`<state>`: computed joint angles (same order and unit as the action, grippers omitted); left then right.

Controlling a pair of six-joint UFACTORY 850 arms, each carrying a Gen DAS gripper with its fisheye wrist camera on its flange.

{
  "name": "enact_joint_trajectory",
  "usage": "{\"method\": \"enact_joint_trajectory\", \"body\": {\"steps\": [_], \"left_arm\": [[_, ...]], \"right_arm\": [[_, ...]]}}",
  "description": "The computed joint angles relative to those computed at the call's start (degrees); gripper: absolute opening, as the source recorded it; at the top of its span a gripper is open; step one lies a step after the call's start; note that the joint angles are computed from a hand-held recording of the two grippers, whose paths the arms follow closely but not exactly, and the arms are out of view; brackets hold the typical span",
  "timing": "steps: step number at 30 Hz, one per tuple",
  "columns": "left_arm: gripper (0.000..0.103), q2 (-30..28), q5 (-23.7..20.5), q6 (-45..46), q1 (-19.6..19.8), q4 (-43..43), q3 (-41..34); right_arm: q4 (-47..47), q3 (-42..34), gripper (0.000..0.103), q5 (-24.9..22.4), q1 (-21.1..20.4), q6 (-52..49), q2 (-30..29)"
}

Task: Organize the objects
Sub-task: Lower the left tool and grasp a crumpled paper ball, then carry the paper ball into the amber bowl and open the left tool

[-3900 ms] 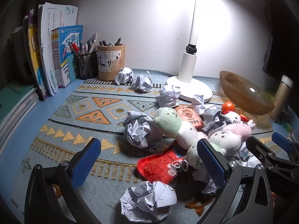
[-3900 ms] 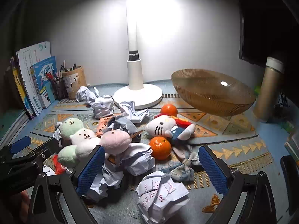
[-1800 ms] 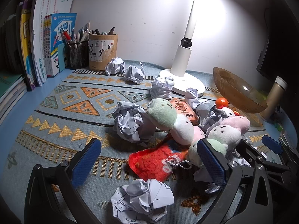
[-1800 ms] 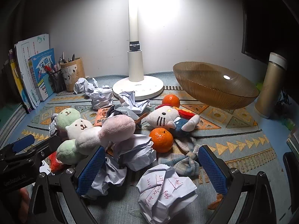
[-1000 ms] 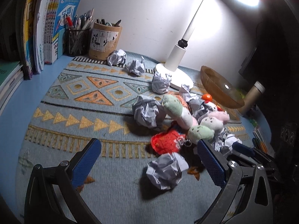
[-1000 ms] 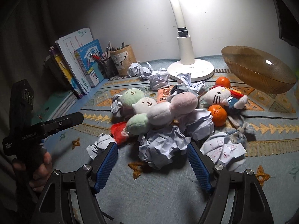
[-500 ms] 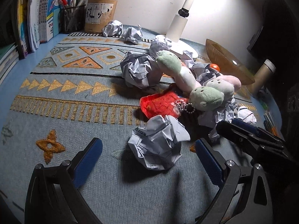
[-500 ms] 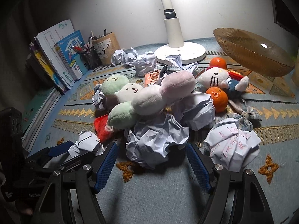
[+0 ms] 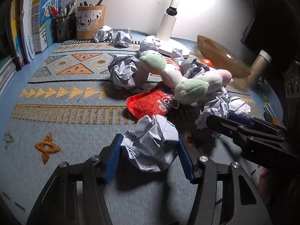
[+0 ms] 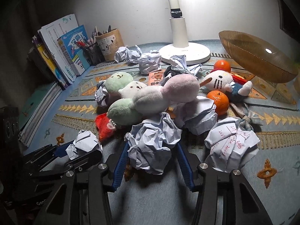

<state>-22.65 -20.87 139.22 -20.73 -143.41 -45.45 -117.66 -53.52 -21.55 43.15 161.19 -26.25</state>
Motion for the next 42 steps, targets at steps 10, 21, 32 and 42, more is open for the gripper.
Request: {"method": "enact_joint_trajectory", "body": {"steps": [10,21,32,42], "left_arm": [[0.055,3.48,0.62,-11.71,-4.66,11.87,-4.81],[0.055,-12.46,6.29,-42.16,-11.77,43.49,-34.25],[0.057,-30.39,7.14,-84.78,-15.08,85.55,-60.34],[0.078,-32.43,4.96,-90.04,-14.08,88.62,-63.06]], "right_arm": [[8.17,7.9,0.05,-5.23,-1.2,-6.98,11.8],[13.32,8.84,0.051,-7.25,-16.48,-18.37,16.6],[9.07,1.51,0.053,-1.67,-27.21,-17.88,7.39],[6.22,2.55,0.068,-8.16,-26.65,-17.57,7.12]]}}
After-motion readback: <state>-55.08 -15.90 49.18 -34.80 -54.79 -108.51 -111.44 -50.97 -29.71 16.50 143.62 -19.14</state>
